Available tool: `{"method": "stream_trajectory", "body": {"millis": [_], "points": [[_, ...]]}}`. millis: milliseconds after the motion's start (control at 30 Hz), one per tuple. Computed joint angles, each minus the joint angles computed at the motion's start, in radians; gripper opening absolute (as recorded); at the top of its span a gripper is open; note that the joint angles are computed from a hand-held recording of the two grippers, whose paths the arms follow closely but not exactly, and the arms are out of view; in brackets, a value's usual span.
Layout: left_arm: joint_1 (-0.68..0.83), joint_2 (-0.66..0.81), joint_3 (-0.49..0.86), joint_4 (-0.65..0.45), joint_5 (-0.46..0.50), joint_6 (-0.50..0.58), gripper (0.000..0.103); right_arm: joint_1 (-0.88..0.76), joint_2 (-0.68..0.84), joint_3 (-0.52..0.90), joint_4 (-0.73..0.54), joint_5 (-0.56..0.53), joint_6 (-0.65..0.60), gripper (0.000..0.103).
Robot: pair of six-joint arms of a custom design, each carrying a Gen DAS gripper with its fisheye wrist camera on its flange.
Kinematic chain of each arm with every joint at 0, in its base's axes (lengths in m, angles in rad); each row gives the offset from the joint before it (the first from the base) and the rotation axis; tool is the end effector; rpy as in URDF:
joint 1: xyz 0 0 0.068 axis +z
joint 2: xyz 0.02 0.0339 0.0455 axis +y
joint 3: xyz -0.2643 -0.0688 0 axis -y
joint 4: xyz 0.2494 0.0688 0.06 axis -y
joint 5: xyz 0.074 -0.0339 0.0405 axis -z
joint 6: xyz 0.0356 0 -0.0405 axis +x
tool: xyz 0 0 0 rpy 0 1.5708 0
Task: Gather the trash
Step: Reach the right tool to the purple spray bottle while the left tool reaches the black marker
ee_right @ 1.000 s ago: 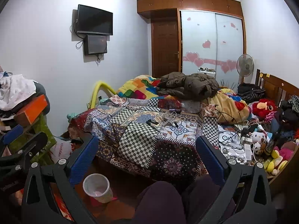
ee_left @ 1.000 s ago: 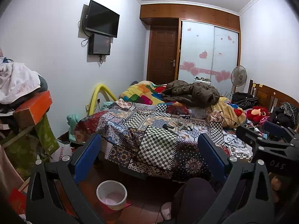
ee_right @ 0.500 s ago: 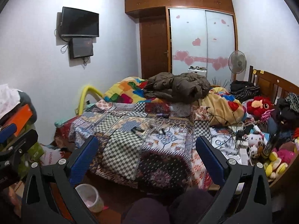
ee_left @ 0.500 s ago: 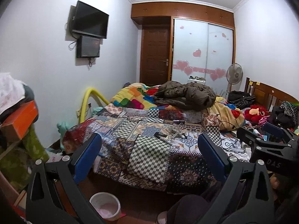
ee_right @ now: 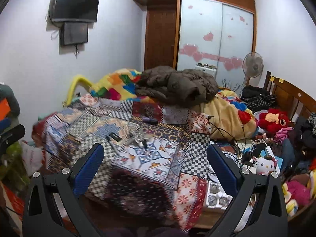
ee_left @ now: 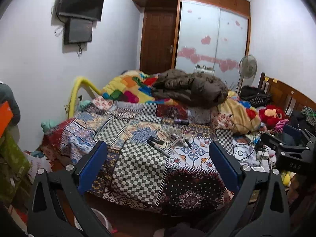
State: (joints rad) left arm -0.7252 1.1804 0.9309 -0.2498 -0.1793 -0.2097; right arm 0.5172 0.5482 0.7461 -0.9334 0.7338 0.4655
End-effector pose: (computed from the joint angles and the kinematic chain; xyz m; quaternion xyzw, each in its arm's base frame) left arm 0.2075 -0.1754 0.3023 0.1741 0.8398 -0.1604 0.4886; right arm 0.1001 0.0295 0.2917 0.1234 0.8567 -0.1105 0.4885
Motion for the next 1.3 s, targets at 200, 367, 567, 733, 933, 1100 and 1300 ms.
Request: {"method": "stream_trajectory", "body": {"millis": [200,367,567,733,933,1100,1300], "points": [[0.029,0.342,0.162,0.052,0.0,-0.049,0.103,-0.474,0.07,-0.111,0.302,-0.395,-0.348,0.103],[0.07,0.603,0.335,0.039,0.026,-0.074,0.103,-0.684,0.283,-0.14,0.52,-0.616,-0.459,0.103],[0.092,0.881,0.565,-0.016,0.037,-0.113,0.092,-0.796,0.612,-0.082,0.724,-0.759,-0.528,0.098],[0.098,1.085,0.78,-0.087,0.049,-0.124,0.084,-0.87,0.909,0.09,0.774,-0.923,-0.582,0.085],[0.114,1.358,1.159,-0.288,0.137,-0.18,0.056,-0.894,1.256,0.403,0.736,-1.05,-0.656,0.083],[0.102,1.492,1.349,-0.366,0.086,-0.233,0.052,-0.874,1.536,0.726,0.629,-1.031,-0.687,0.068],[0.092,1.54,1.4,-0.367,0.024,-0.269,0.049,-0.844,1.82,1.11,0.429,-0.952,-0.769,0.064]]}}
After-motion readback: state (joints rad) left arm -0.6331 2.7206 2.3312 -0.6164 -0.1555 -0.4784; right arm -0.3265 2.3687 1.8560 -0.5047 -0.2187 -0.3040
